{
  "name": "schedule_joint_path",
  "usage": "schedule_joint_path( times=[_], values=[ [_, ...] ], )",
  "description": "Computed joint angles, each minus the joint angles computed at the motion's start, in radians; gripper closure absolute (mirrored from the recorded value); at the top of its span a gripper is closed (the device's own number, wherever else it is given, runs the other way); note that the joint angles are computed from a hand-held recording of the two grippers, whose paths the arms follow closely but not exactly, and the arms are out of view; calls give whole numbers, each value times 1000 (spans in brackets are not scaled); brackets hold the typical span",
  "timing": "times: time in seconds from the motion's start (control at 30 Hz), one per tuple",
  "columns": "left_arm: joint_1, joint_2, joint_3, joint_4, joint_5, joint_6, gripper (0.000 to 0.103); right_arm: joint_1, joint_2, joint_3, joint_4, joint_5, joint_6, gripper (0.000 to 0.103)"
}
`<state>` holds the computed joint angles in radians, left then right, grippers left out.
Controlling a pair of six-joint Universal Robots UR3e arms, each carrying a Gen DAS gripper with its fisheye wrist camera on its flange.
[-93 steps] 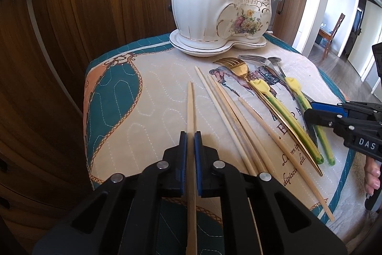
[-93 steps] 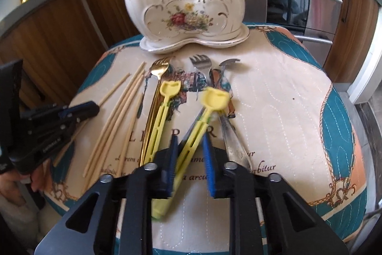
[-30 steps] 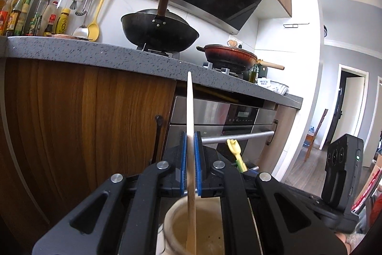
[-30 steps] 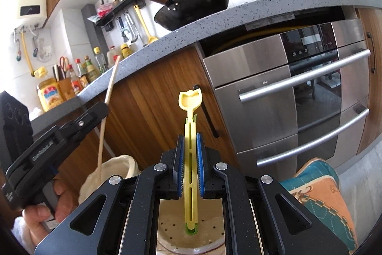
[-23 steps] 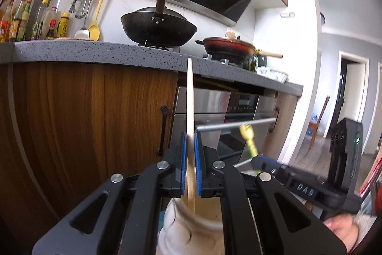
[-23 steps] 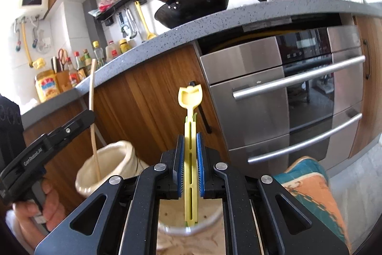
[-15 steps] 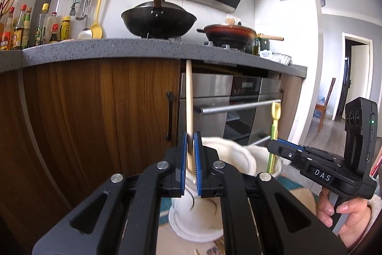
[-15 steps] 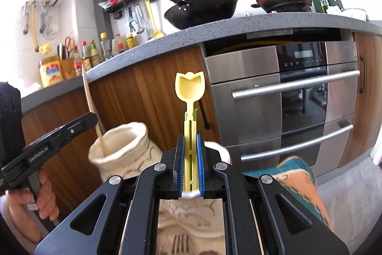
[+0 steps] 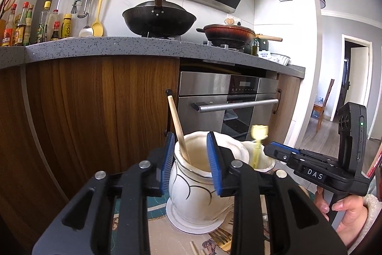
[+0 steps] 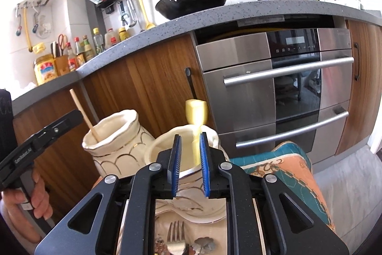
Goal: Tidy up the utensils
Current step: 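Open the left tool over the tall pot while the right tool releases into the short pot, then grasp another wooden chopstick with the left tool while the right tool grasps a silver spoon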
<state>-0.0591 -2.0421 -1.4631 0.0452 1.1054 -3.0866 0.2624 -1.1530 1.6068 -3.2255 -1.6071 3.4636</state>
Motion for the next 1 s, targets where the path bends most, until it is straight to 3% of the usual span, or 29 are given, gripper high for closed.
schedule_joint_path(
  times=[0.1,0.27,0.47,0.53,0.8,1.0],
  values=[
    [9,12,-19,7,-9,-8,66,0,-7,12,-11,-7,2,80],
    [19,55,-96,38,16,-3,56,21,-32,44,-45,-44,-6,56],
    [34,131,-224,26,62,3,24,85,-76,118,-89,-139,-32,20],
    [32,159,-263,4,91,18,12,109,-91,152,-107,-185,-26,12],
    [20,244,-370,-230,146,107,6,142,-164,326,-164,-262,63,6],
    [-20,273,-455,-276,225,157,7,131,-201,397,-150,-263,124,6]
  ],
)
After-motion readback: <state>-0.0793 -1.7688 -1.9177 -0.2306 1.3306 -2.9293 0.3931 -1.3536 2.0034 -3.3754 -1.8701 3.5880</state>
